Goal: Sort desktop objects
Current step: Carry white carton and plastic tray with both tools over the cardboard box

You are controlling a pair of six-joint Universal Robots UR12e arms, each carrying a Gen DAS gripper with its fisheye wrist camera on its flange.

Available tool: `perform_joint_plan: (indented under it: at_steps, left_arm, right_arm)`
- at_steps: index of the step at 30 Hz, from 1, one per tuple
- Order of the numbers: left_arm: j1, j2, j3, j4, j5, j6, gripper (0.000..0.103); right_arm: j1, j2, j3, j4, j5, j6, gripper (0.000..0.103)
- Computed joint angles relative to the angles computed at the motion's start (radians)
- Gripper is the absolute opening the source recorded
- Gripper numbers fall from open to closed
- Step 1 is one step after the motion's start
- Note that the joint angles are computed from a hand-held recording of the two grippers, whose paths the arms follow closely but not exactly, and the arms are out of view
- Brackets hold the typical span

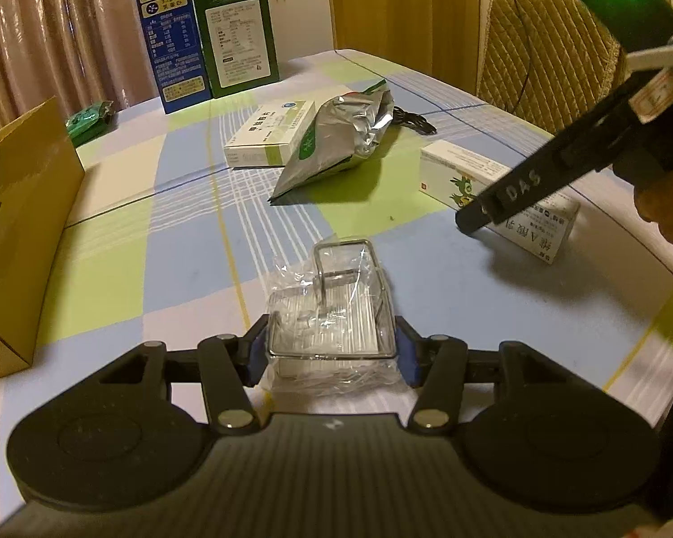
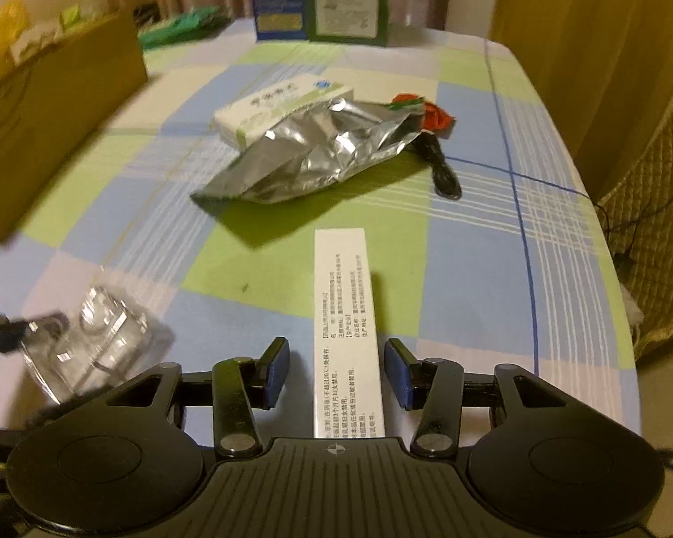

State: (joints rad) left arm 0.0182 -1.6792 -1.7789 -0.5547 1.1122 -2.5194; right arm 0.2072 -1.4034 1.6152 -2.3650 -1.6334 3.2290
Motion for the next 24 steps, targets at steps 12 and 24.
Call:
perform_joint_plan:
  at_steps: [12, 24]
  left_arm:
    - [0.015, 0.018, 0.014, -0.024, -0.045, -0.03, 0.05]
    - [0.081, 0.055, 0.077, -0.036, -0.105, -0.108, 0.05]
  right_arm:
    - [0.009, -0.049, 0.023, -0.023, 0.006, 0.15, 0.023]
    - [0.065, -0.063, -0.048, -0.128, 0.056, 0.245, 0.023]
